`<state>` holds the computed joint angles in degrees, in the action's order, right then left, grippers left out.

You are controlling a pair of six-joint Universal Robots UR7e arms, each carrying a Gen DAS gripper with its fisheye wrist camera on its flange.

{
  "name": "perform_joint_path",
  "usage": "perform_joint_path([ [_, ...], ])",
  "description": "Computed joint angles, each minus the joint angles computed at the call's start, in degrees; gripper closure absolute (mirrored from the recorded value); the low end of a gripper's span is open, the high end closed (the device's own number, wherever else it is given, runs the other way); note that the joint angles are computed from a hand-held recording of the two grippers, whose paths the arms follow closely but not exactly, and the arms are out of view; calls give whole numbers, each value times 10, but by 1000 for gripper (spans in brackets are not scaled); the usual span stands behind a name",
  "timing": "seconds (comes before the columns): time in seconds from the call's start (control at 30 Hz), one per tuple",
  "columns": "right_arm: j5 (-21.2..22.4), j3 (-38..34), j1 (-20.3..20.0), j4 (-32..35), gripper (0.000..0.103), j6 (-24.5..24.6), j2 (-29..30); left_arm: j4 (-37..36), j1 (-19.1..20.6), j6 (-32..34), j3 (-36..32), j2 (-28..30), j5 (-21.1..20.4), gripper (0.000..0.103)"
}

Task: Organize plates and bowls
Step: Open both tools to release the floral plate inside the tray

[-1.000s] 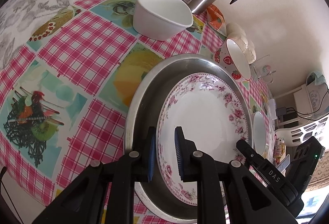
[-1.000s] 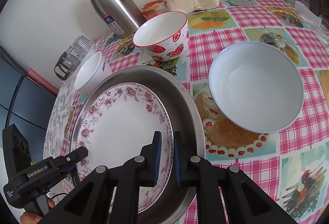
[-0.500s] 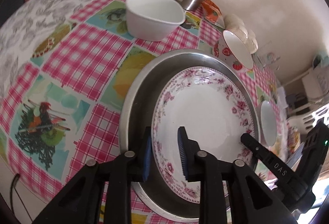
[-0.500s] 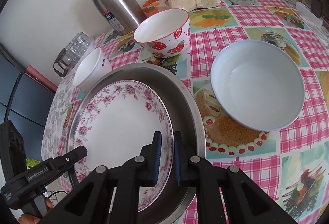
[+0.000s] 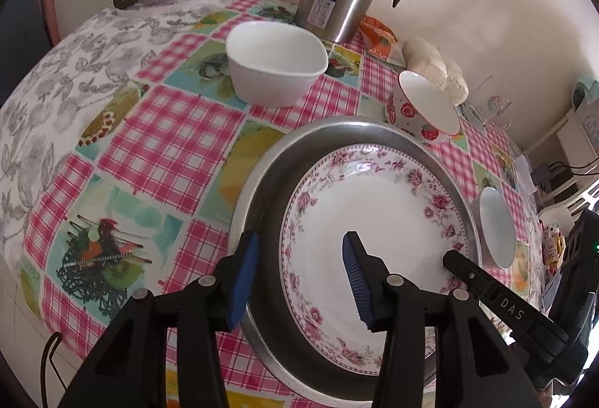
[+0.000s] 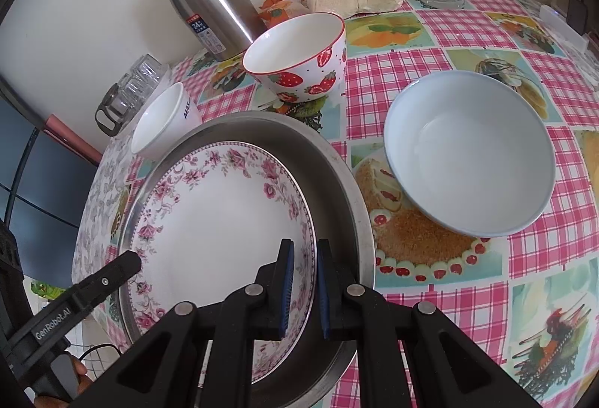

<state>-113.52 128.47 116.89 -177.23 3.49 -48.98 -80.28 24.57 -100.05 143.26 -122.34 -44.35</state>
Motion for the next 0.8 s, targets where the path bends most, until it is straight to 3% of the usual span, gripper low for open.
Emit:
perform_joint_path([
  [0.23,-17,-1,11,-7,90,-7,0,39,-37,-36,-1,-19,30,50],
  [0.53,-41,10,36,-77,87,-26,-9,98,-63,-103,-9,-37,43,45],
  [0.67,-64,7,54,-114,86,-51,2,124,-60,-125,-16,-25,41,27],
  [0.8,-83,1,70,-130,74,-80,16,142,-53,-141,-20,-19,36,21],
])
